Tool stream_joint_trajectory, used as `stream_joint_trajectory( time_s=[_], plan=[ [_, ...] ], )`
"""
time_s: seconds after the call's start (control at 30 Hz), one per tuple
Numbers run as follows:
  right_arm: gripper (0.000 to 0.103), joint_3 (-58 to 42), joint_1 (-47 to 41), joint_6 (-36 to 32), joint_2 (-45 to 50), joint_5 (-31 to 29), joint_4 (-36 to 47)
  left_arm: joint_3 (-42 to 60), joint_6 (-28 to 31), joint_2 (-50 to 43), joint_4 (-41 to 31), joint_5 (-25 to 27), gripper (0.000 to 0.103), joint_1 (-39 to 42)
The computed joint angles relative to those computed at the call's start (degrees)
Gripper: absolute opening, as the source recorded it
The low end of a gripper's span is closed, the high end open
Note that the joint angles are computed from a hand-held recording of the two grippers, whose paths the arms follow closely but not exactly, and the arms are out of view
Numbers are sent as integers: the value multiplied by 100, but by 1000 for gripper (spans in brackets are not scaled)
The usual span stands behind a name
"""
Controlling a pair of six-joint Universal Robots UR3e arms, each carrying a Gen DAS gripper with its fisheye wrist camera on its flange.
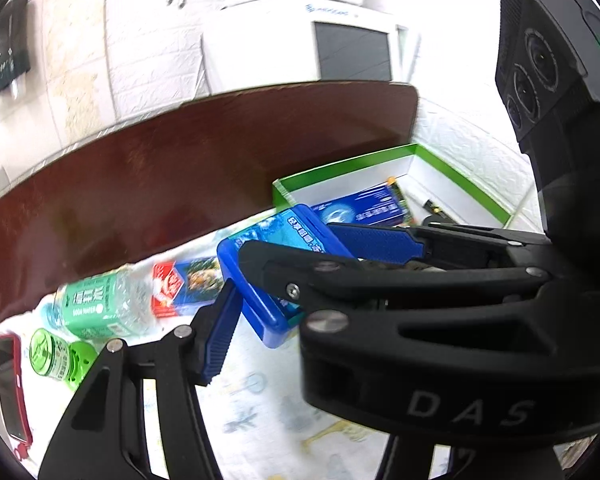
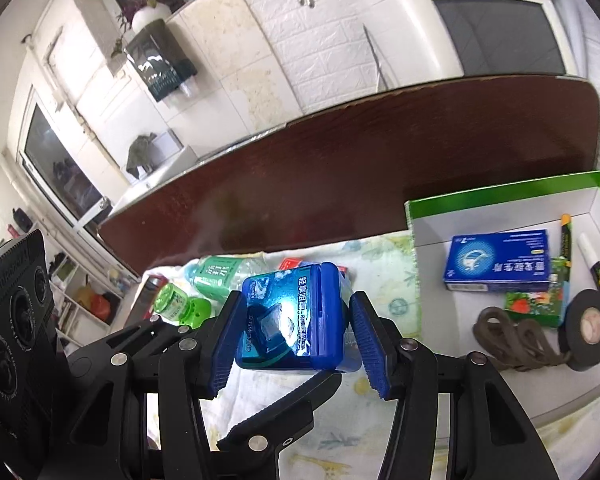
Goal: Organize rigid objects
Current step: 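Carry the blue cube container with both grippers into the green box, then open both grippers to release the blue container inside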
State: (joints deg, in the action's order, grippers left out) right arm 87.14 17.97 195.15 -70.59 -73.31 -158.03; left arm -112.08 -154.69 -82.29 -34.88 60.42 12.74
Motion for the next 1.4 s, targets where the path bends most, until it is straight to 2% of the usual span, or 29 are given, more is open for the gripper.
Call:
stream_joint_trajectory(
  time_s=[0.37, 0.63, 0.93, 1.4],
  plan=[
    [56, 1834, -1165, -61, -1378, 534, -745, 1066, -547, -937, 301, 836, 56, -1603],
    [56, 2841, -2373, -235, -2119, 1171, -847, 2299, -696, -2021, 31, 1218, 56, -2525],
    [56, 3247, -3455, -514, -2107, 1755, -841, 3897, -812, -3235, -608, 1530, 53, -3182],
    [56, 3196, -3626, -491, -1569, 1868, -1040, 4764, -909, -3973, -1046, 1708, 53, -3346]
  ],
)
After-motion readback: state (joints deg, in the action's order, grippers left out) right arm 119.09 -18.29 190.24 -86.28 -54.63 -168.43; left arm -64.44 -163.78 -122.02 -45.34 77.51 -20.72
